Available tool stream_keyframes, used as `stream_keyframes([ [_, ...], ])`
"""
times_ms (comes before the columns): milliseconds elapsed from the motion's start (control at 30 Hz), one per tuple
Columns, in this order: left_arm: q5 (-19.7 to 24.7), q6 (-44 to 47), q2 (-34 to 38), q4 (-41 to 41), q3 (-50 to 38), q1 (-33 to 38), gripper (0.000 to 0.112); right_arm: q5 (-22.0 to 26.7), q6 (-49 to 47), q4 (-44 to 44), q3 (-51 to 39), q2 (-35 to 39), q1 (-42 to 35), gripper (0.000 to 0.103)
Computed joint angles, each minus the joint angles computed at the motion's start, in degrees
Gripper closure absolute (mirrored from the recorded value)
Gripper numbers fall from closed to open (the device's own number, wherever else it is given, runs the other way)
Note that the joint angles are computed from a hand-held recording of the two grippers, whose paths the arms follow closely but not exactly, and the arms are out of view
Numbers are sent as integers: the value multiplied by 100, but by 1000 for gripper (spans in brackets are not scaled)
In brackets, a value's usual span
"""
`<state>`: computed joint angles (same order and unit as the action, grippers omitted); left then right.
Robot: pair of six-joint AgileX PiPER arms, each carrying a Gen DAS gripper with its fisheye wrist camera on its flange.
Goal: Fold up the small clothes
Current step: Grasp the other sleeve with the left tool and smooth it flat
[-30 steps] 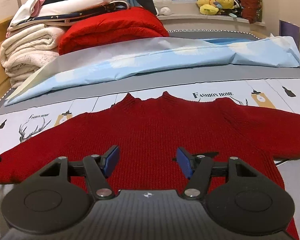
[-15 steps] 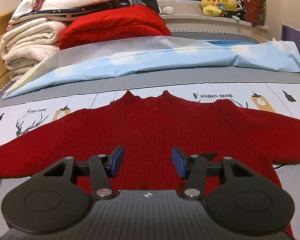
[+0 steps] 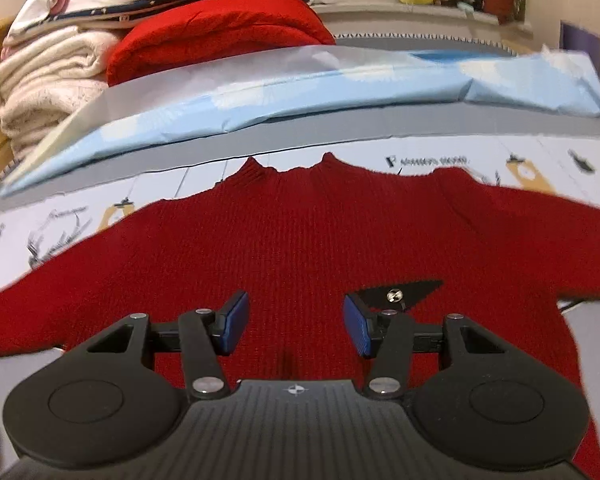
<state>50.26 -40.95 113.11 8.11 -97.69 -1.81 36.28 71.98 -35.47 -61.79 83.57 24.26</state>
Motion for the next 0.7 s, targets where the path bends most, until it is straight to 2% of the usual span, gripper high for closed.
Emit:
stream_keyframes([
  [133, -26, -83, -21, 357, -41, -155, 97, -1009, -806, 1550, 394, -245, -631, 44],
  [233, -51, -202, -67, 628, -89, -294, 98, -1451, -1850, 3013, 631, -329, -1005, 44],
  [333, -51, -237, -59, 691, -194, -361, 97, -1657, -2570, 3976, 761, -383, -1196, 44],
  [500, 35, -252, 42, 263, -290, -216, 92, -1869, -2978, 4414, 833, -458, -1261, 44],
  [567, 20, -229, 56, 77, -257, -128, 88, -1980, -3438, 4990, 920, -500, -1332, 46],
  [633, 12, -146, 91, -131, -236, -46, 85, -2085, -4008, 5658, 1010, -531, -1423, 53],
  [700, 16, -110, 128, -294, -203, 18, 85, -2232, -4248, 6005, 1104, -579, -1461, 55],
])
